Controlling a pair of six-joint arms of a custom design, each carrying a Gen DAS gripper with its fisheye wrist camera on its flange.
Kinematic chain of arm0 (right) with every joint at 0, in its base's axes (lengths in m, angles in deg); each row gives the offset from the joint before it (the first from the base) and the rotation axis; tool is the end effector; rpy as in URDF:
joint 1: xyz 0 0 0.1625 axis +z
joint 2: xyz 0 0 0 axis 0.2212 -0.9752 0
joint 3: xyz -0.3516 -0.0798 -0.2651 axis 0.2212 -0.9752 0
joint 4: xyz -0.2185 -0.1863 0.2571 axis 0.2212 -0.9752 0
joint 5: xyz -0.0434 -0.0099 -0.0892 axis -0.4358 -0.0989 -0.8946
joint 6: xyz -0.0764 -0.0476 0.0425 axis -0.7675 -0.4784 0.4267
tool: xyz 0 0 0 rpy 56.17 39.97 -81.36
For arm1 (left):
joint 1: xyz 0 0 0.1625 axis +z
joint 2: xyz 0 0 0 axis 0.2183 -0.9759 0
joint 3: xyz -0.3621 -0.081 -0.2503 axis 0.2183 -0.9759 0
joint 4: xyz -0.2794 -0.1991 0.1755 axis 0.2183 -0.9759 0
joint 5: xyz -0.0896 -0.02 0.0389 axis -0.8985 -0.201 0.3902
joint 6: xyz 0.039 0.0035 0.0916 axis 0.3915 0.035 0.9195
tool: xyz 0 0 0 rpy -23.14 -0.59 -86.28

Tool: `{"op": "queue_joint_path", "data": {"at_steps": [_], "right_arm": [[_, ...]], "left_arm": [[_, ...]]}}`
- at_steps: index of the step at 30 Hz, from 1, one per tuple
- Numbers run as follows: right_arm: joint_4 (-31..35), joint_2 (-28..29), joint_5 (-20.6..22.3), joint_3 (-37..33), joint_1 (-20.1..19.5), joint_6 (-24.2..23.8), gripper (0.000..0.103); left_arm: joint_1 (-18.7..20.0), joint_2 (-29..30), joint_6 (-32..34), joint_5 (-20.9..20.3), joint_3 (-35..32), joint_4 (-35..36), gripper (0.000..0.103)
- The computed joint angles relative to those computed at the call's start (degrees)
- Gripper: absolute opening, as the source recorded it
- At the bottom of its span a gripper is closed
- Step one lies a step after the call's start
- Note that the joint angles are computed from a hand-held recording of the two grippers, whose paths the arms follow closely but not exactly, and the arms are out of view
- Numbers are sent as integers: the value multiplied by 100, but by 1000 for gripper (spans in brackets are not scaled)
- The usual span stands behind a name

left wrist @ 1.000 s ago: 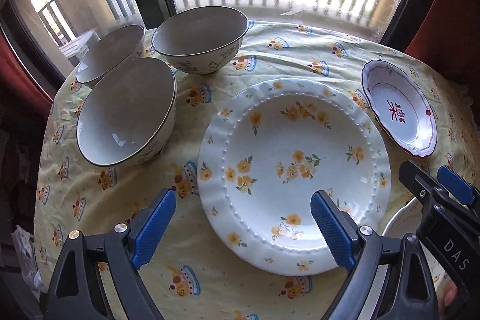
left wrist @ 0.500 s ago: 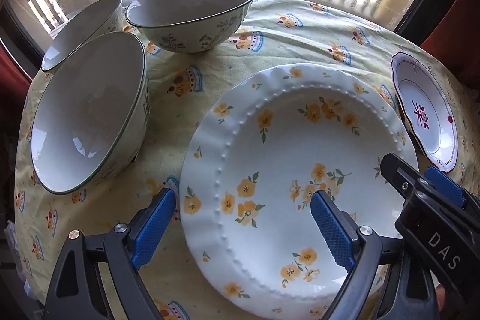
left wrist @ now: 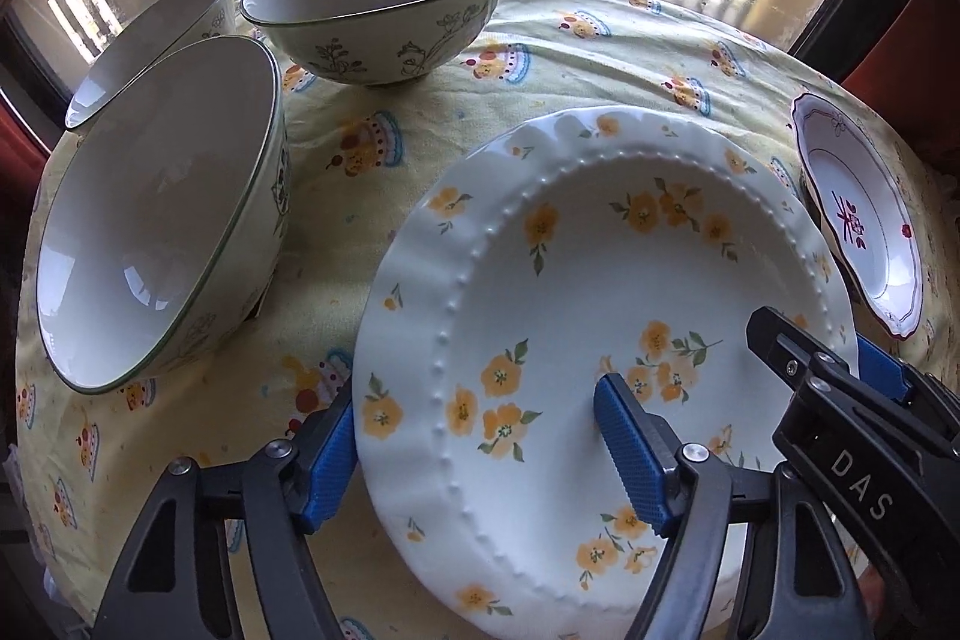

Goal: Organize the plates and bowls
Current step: 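Close the left tool on the rim of the beaded-rim flower plate, then carry the beaded-rim plate with the left tool onto the large plate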

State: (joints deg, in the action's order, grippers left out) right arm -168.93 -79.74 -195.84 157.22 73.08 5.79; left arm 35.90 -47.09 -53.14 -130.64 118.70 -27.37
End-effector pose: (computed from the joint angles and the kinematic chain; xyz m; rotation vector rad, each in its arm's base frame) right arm 0.0241 -0.7621 0.2507 0.3900 -2.4036 0.3591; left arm -0.3564 -0.7130 -0.0809 -0.2195 2.3105 -0.5062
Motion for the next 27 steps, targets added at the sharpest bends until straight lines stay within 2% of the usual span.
{"op": "queue_joint_path", "data": {"at_steps": [5, 14, 20, 23, 27], "right_arm": [[53, -106, -69, 189, 29, 48, 64], [-128, -479, -138, 1080, 135, 89, 64], [-176, -688, -227, 1581, 231, 137, 64], [-151, -780, -268, 1766, 265, 210, 64], [-252, -804, -342, 1904, 289, 337, 66]], "left_arm": [[-76, -179, -78, 34, 276, 252, 72], [-273, -779, -874, -202, 1475, 212, 72], [-373, -1134, -1243, -514, 2112, 117, 72], [-435, -1290, -1284, -580, 2427, 4, 72], [-415, -1299, -1156, -587, 2469, -123, 74]]}}
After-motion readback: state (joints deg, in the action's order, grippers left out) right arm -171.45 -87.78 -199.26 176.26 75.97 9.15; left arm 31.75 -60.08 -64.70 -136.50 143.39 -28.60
